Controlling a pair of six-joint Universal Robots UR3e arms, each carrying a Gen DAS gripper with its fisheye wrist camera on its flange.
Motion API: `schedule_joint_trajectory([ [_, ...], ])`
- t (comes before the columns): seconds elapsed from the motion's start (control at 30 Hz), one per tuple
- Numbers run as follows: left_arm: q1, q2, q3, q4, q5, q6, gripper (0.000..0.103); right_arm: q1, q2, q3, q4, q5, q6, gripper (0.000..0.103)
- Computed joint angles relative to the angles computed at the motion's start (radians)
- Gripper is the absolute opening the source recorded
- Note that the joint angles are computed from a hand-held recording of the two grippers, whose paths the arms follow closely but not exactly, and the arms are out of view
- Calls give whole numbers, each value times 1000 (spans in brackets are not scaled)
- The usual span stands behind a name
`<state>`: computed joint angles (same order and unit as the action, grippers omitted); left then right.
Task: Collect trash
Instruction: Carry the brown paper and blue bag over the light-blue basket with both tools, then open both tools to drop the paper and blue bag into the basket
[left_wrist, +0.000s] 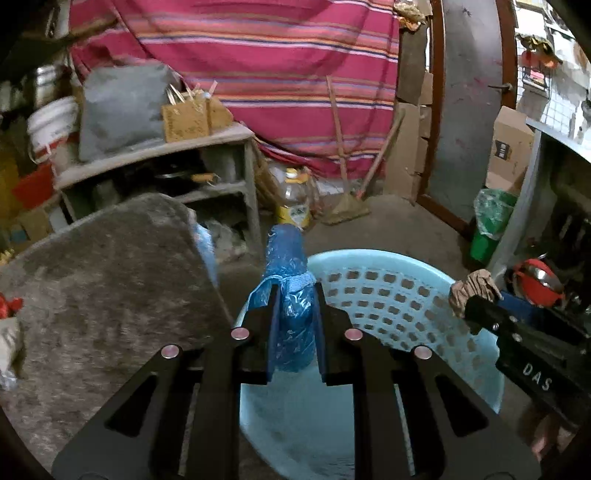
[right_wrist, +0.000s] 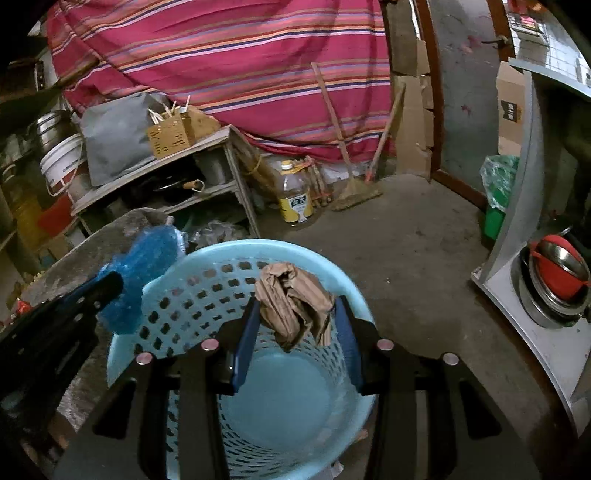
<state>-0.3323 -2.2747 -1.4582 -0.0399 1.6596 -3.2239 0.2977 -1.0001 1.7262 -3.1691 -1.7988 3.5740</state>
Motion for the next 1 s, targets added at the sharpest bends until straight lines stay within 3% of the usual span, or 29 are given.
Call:
schedule_joint_trajectory([
  [0.13,-9,-33,60,-36,4,13,22,-11,-14,29,-11,2,-3,42],
  [0.2,-5,-39,77,-58,5,7,43,-15,-19,40,-18,5,0,42],
  [0.27,9,-19,53,-54,-6,4,57,-19,-21,49,-28,12,4,42],
  [0.33,20,6,20,-35,-1,10,65,-14,-14,33,-21,11,6,42],
  [0.4,39,50,-37,-8,9,24,82,-1,1,2,0,3,-1,42],
  [0.5,84,134,-172,80,12,39,93,22,23,-53,43,-15,-5,44],
  [0.6,148,222,-300,132,3,81,94,47,55,-127,96,-37,-2,49],
  [0.7,241,329,-439,167,-38,112,97,81,95,-207,143,-88,15,79],
  [0.87,462,512,-678,252,-113,191,98,135,139,-352,265,-153,63,90],
  [1.0,675,636,-794,254,-206,282,98,229,234,-588,391,-218,54,95],
])
